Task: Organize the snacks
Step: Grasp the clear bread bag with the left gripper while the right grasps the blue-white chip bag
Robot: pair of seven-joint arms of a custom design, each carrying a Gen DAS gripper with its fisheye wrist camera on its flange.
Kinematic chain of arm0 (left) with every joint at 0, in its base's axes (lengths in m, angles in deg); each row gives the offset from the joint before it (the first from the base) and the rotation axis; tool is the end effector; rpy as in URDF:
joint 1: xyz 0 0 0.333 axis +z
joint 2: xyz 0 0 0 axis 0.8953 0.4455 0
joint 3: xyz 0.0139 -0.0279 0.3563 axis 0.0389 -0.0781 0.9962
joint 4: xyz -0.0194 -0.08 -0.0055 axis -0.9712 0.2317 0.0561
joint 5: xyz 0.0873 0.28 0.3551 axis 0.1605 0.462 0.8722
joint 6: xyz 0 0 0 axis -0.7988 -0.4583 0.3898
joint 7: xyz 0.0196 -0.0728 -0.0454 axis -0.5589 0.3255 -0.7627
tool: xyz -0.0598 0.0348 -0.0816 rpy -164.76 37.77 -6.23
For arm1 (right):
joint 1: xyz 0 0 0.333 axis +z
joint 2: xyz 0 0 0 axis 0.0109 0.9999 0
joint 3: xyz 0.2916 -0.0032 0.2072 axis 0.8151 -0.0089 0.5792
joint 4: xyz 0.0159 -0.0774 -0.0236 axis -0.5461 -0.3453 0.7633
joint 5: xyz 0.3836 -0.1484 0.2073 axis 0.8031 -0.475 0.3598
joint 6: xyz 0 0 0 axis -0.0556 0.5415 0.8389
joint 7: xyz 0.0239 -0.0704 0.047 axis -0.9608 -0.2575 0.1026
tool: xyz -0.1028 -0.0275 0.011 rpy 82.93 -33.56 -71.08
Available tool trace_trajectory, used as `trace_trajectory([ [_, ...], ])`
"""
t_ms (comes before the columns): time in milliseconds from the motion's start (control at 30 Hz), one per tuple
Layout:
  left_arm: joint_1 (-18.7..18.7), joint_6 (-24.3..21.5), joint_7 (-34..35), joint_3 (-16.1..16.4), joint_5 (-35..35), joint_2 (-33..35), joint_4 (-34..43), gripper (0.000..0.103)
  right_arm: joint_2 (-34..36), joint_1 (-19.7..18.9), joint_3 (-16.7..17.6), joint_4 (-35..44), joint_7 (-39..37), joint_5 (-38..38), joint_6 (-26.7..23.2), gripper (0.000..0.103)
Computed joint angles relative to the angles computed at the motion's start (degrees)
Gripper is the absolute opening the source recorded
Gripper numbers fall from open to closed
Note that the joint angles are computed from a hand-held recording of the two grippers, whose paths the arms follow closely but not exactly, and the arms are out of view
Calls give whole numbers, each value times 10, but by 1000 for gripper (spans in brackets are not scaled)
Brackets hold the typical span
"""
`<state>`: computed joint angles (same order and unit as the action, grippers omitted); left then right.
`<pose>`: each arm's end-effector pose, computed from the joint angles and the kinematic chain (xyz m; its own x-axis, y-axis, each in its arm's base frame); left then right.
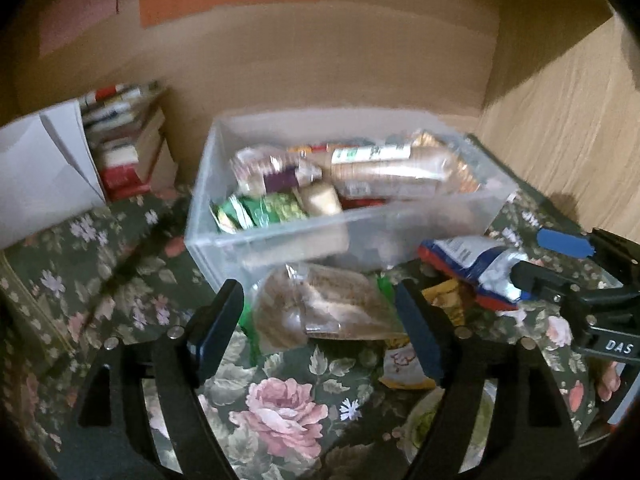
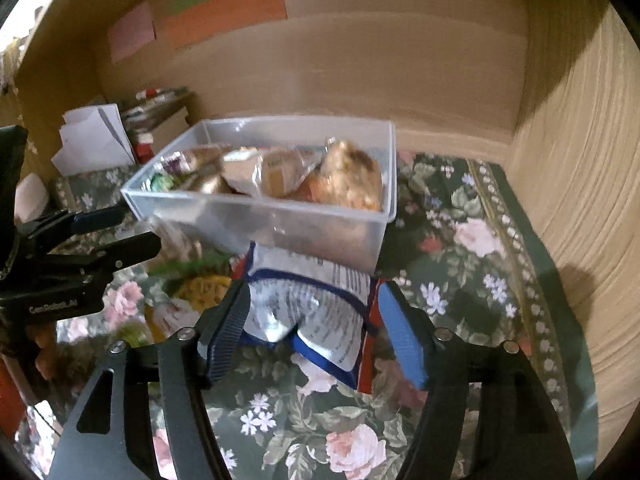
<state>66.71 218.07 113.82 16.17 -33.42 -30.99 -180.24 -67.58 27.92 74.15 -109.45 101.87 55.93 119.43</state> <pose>0.4518 -0.1940 0.4873 -0.0353 -0.9992 0.0169 -0.7161 0.0135 -0.6979 0.4637 0.2993 0.4846 0.4326 -0.8987 -0.0720 -0.6570 -0.2595 -0.7078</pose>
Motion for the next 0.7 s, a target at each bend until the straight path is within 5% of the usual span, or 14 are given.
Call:
trace_trajectory([
  [267,-14,-12,24,10,6,-4,-24,82,25,19,-13,22,-48,44,-15,69],
  [500,-16,-13,36,18,-10,-8,-28,83,52,34,-20,48,-116,123,-42,86],
  [700,-6,-17,24,15,-9,23,-7,94,61,13,0,59,-121,129,-63,95],
])
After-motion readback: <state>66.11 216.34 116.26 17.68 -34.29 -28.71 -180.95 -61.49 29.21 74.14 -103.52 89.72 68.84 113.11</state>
